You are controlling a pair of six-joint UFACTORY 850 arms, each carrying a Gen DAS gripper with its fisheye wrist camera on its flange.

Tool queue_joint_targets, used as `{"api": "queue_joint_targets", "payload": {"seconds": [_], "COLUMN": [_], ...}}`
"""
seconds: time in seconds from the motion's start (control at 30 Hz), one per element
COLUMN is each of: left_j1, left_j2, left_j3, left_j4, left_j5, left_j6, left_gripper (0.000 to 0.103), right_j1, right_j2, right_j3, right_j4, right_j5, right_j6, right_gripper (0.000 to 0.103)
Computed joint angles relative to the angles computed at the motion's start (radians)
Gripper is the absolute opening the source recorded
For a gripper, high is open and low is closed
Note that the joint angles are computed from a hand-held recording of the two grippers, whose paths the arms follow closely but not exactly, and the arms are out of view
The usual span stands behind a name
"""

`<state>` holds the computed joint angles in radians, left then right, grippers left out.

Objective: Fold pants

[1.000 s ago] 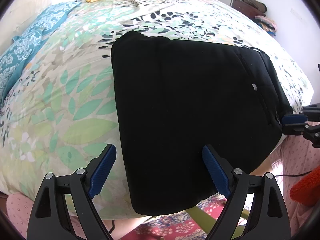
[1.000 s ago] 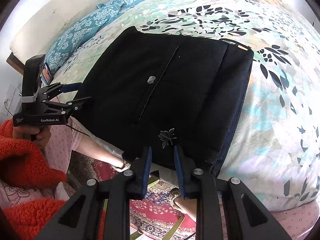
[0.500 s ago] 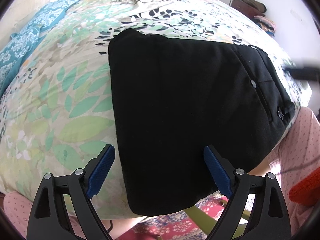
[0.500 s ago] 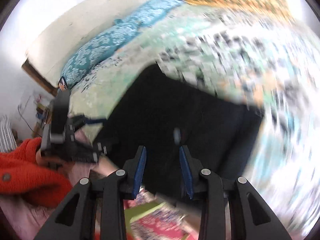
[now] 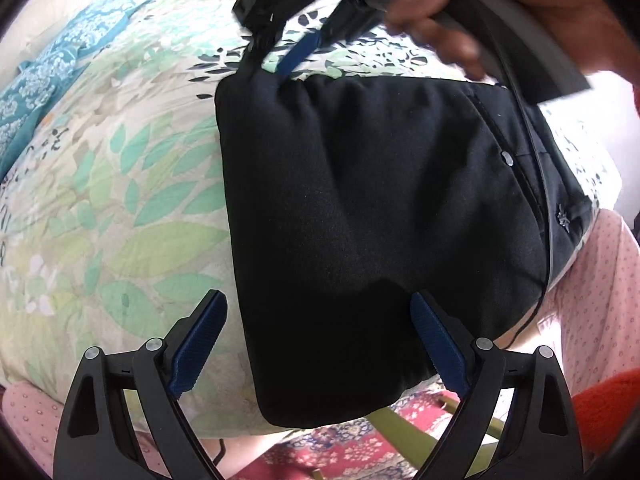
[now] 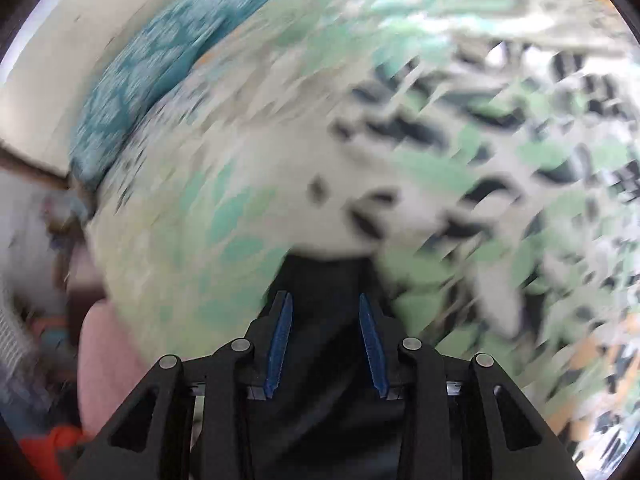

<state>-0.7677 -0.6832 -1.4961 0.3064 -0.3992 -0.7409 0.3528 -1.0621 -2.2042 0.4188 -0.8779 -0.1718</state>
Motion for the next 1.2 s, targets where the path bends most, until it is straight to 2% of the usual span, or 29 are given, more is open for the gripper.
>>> {"api": "queue_joint_targets", "payload": {"seconds": [0.07, 0.17, 0.23, 0.27, 0.33, 0.4, 0.43, 0.53, 0.63, 0.7, 0.83, 1.1, 1.2], "left_j1": [0.003, 0.011, 0.015, 0.015, 0.014, 0.011, 0.011, 0.006, 0.01, 0.013, 0.019, 0.008, 0.008], "left_j2": [0.001, -0.007, -0.012, -0.013, -0.011, -0.009, -0.014, -0.001, -0.002, -0.005, -0.011, -0.001, -0.002], "left_j3": [0.003, -0.007, -0.013, -0.014, -0.013, -0.011, -0.019, -0.004, -0.002, -0.005, -0.015, -0.005, -0.007], "left_j4": [-0.017, -0.056, -0.081, -0.087, -0.079, -0.062, -0.056, -0.036, -0.062, -0.088, -0.106, -0.058, -0.056], "left_j5": [0.003, 0.002, 0.003, 0.003, 0.001, -0.001, -0.007, -0.005, -0.001, -0.001, -0.003, -0.01, -0.011], "left_j6": [0.02, 0.06, 0.08, 0.082, 0.07, 0.049, 0.043, 0.021, 0.039, 0.053, 0.065, 0.018, 0.015], "left_gripper": [0.094, 0.097, 0.097, 0.097, 0.097, 0.097, 0.097, 0.097, 0.098, 0.098, 0.098, 0.098, 0.098], "right_j1": [-0.016, -0.027, -0.036, -0.034, -0.027, -0.028, -0.04, -0.087, -0.113, -0.129, -0.179, -0.227, -0.228], "right_j2": [0.059, 0.112, 0.168, 0.198, 0.247, 0.308, 0.338, 0.436, 0.53, 0.579, 0.661, 0.751, 0.762], "right_j3": [0.082, 0.145, 0.236, 0.287, 0.378, 0.486, 0.536, 0.678, 0.801, 0.854, 0.978, 1.146, 1.172], "right_j4": [0.122, 0.254, 0.307, 0.293, 0.223, 0.123, 0.127, 0.246, 0.284, 0.252, 0.357, 0.583, 0.624], "right_j5": [0.056, -0.036, -0.091, -0.09, -0.059, 0.028, 0.061, 0.117, 0.175, 0.208, 0.244, 0.303, 0.312], "right_j6": [-0.061, -0.234, -0.338, -0.364, -0.371, -0.321, -0.329, -0.416, -0.483, -0.453, -0.53, -0.673, -0.694], "right_gripper": [0.038, 0.042, 0.06, 0.061, 0.061, 0.061, 0.061, 0.062, 0.062, 0.064, 0.066, 0.068, 0.073]}}
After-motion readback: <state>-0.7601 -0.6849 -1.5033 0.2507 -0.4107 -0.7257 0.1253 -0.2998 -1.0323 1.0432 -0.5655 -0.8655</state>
